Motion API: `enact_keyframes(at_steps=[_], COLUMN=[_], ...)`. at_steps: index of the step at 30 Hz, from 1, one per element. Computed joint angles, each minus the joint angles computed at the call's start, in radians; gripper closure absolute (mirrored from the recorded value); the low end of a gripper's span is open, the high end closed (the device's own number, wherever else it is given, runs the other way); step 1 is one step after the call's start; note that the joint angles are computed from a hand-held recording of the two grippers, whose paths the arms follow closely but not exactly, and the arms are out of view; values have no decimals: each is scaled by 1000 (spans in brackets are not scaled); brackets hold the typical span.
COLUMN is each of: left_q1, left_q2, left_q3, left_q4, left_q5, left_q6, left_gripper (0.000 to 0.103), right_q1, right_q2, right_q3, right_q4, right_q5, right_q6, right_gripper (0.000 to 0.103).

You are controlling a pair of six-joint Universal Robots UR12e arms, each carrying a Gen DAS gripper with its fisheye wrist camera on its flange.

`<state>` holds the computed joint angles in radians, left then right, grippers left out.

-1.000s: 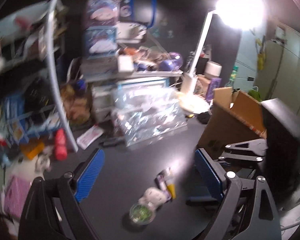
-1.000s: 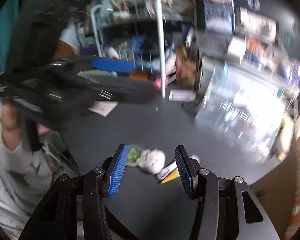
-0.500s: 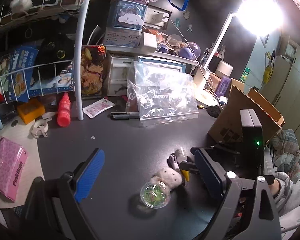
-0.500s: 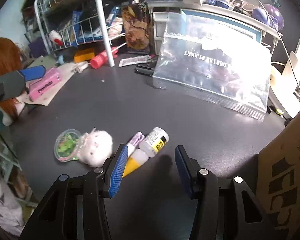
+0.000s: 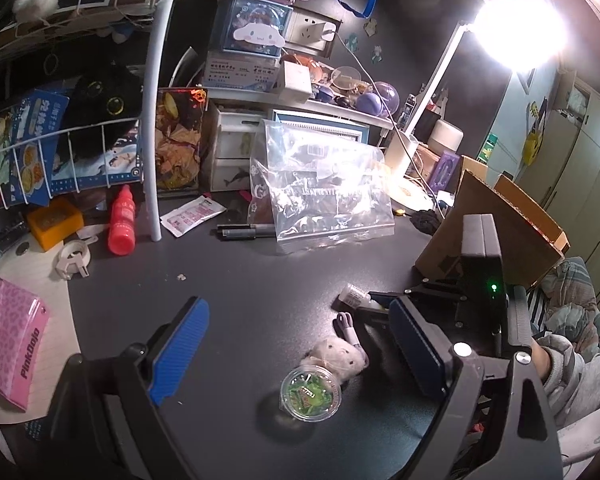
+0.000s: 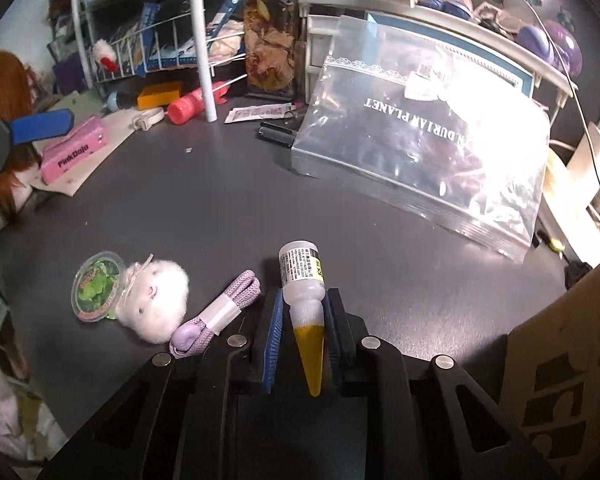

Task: Organize objects
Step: 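Close the right tool on the white tube and lift it, then carry the tube into the cardboard box and open the right tool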

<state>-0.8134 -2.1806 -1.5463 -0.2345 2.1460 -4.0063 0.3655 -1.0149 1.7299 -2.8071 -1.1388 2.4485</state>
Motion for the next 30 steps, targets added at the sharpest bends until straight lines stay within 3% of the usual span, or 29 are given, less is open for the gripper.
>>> enact_keyframes(at_steps=[5,10,17,18,22,30], left_q1=[10,23,30,29,28,19], left_q2=[-10,-26,-36,-36,-35,-26], left_q3=[6,21,41,45,51,93], left_q4=[18,64,150,161,230,202], left_q5=[-59,-136,-213,-219,-257,-254], left_q6=[13,49,104,114,152,216], left_gripper=[13,13,13,15,40,60], right_q1=[-7,-20,-37,-40,-46,-70], right_q2=[-8,-40,-117,-129,-164,-202], right_q3=[10,33,60,66,84,106], right_q4=[8,22,99,97,81,35], right_q5=[35,125,251,265,299,331], right_q6=[-23,-72,-208,-227,-277,-333], right_gripper=[87,87,87,87,87,87])
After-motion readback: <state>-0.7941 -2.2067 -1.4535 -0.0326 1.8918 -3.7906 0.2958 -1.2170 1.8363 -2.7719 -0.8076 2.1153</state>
